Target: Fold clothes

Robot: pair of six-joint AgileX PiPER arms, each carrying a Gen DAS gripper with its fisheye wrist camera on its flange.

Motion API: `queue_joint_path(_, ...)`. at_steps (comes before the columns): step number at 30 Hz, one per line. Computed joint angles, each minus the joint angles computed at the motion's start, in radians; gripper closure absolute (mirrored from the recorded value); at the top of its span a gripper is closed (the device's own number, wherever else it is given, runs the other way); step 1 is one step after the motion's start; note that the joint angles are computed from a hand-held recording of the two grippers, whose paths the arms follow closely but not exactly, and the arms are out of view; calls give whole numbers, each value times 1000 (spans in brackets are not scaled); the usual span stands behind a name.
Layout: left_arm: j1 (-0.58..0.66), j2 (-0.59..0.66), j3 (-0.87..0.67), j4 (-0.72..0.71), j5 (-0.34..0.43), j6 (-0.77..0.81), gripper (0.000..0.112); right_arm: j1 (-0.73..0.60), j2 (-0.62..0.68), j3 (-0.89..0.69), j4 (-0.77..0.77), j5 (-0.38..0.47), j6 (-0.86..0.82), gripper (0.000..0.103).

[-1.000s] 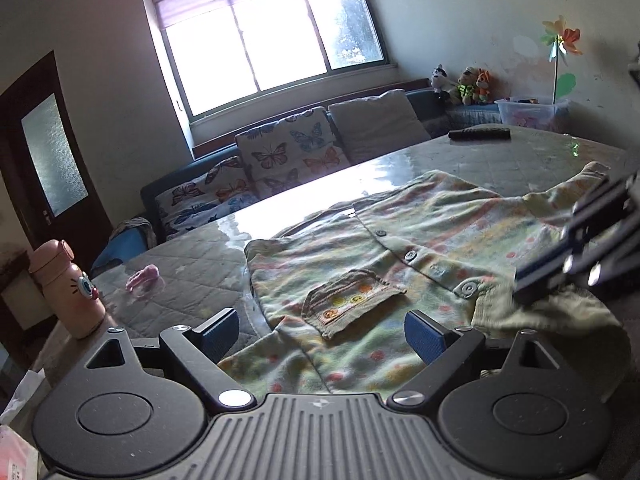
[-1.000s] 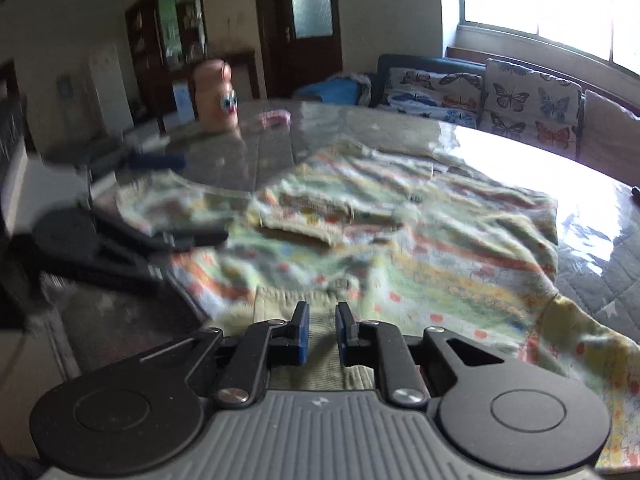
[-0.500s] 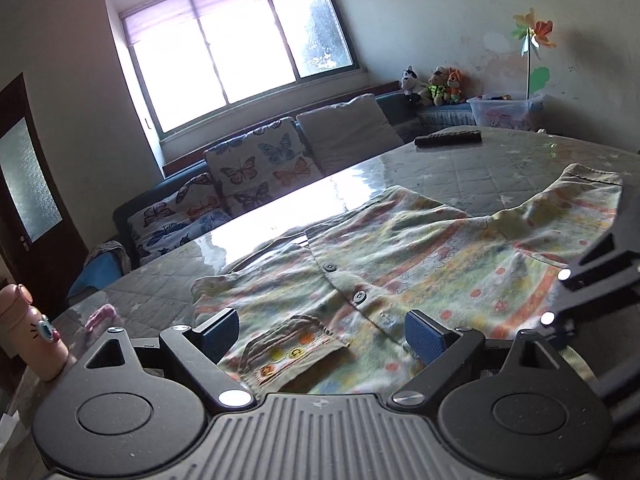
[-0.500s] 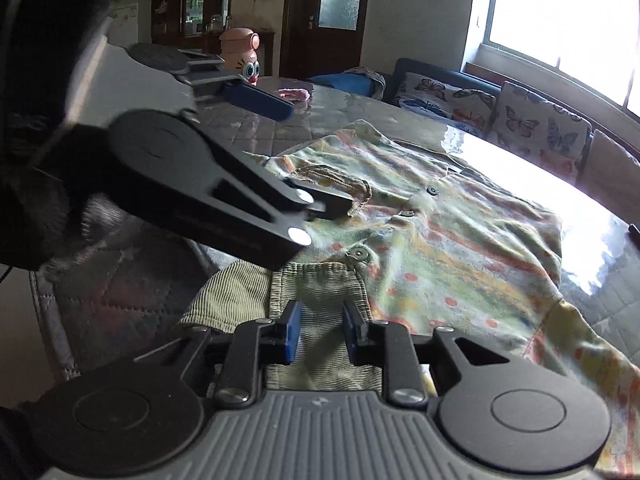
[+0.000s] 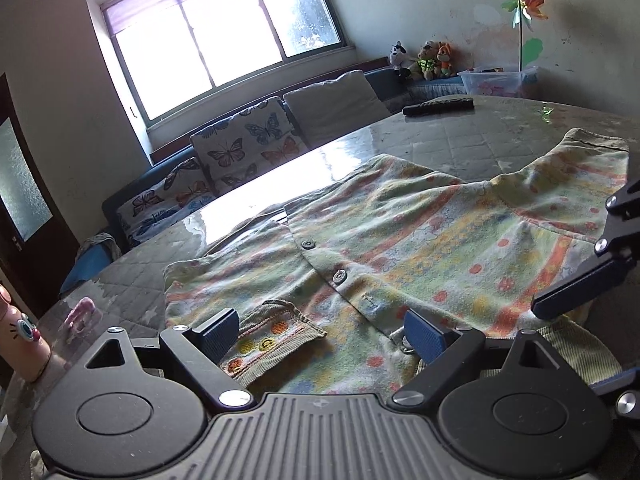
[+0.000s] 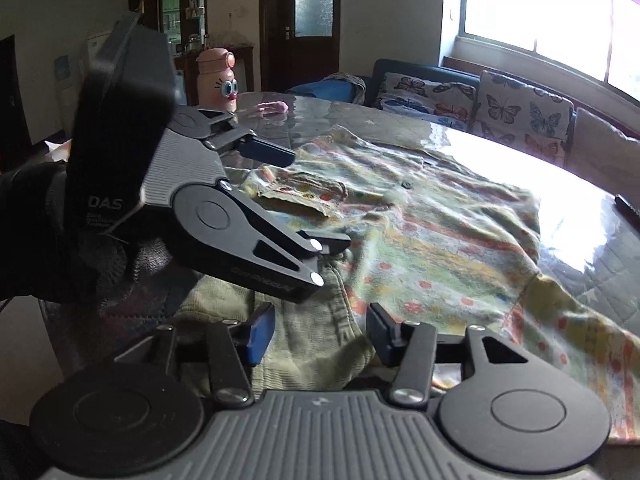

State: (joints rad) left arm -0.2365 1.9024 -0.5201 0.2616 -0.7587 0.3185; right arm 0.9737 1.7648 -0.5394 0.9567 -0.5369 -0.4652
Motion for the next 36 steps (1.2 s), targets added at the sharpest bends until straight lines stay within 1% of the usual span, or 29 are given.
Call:
queue_joint_path(3,3,-10,8,2,-1,-5,21,3,7,10,-8,-2,26,50)
queue_joint_path(7,15,-34,36,18,-23,-4,20,21,-34,38,10,-24,25,49)
queue_joint_path(10,22,-49,55,34,-38,-16,20,15,-33,46,-18,-22,55,46)
queue_joint_path(12,21,-52,64,33,-43,-11,20,8,-20,45,-40,-6,78,46)
queue_joint_path(14,18,-52,72,28,-46,1,20,16,-15,51,-41,-13,86,46)
queue_joint_path(16,14,-49,82,15,-59,22,20,28,-37,69,-34,-26,94,43)
queue_joint_path(19,16,-54,87,16,-66,16,19,50,-96,113,12,-50,85,40)
queue_joint_path(23,12,-64,94,15,-67,2,19,79,-176,196,132,-114,68,40)
queue_joint_path(25,6,-72,103,16,-70,1,18,69,-212,238,187,-144,69,40)
queue_joint_path(28,-7,-82,112,15,-75,0,16,24,-240,288,244,-183,82,40)
queue_joint_path(31,-18,-89,118,13,-76,0,16,-54,-246,338,261,-224,122,40)
queue_joint_path(32,-21,-90,119,10,-76,2,16,-94,-246,355,245,-230,146,40)
queue_joint_path(34,-27,-95,120,7,-73,3,16,-199,-242,391,163,-229,213,41)
queue_joint_path(36,-32,-100,121,6,-70,3,16,-296,-239,407,82,-214,255,43)
